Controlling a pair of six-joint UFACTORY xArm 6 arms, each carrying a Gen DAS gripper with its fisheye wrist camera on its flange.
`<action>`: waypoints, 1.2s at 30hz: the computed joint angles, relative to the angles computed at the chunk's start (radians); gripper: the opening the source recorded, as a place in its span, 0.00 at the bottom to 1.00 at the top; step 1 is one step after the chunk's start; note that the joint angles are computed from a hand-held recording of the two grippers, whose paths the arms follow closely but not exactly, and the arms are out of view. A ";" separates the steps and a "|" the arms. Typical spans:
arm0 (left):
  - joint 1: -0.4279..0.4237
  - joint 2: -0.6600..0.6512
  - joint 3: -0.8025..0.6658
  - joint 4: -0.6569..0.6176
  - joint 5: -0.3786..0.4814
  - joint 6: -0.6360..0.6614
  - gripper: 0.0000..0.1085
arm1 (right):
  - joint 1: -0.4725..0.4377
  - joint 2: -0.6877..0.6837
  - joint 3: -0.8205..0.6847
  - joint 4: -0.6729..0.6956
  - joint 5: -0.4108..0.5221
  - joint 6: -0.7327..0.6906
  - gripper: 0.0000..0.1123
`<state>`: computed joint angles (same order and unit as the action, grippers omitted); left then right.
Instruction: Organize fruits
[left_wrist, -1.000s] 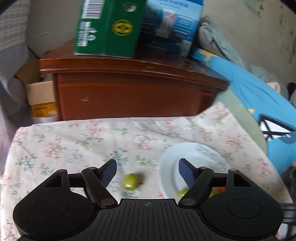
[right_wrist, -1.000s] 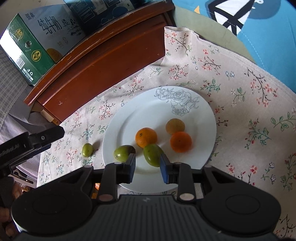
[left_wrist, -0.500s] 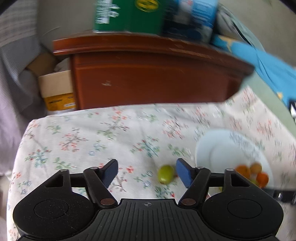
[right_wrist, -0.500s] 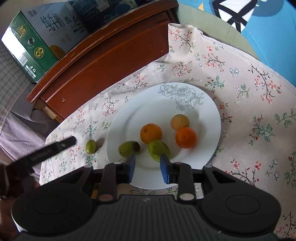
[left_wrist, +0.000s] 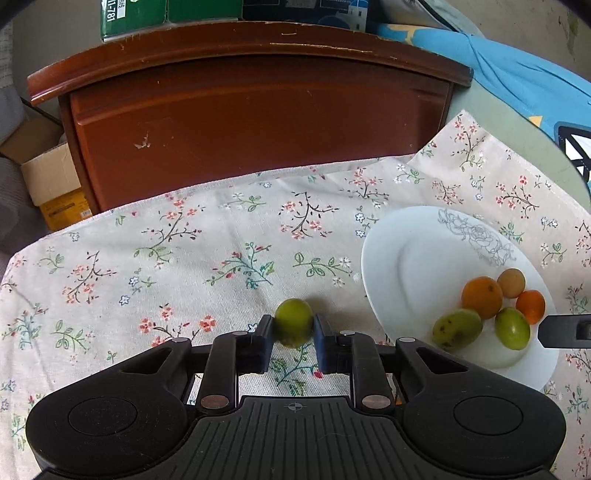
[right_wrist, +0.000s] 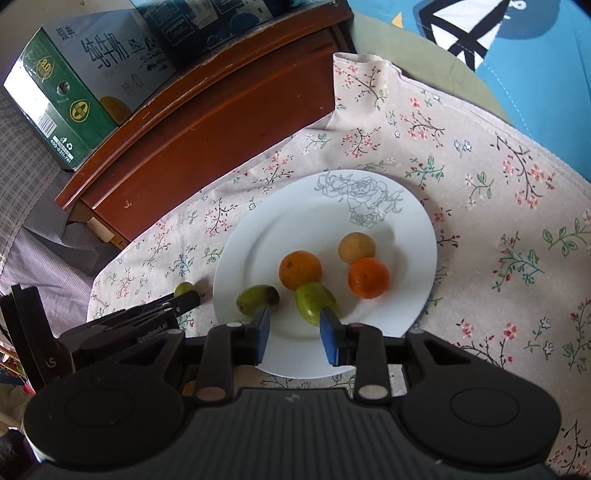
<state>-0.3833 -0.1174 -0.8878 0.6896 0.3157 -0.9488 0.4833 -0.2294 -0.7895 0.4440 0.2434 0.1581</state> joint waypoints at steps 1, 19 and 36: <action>-0.001 -0.004 0.002 -0.018 0.002 0.008 0.19 | 0.000 -0.001 0.001 0.000 -0.002 0.000 0.29; -0.080 0.053 -0.076 -0.295 -0.119 0.114 0.22 | -0.007 -0.006 0.007 -0.031 -0.016 0.052 0.28; -0.096 -0.273 0.047 -0.215 0.195 0.143 0.62 | 0.053 0.010 0.000 0.116 0.006 -0.150 0.32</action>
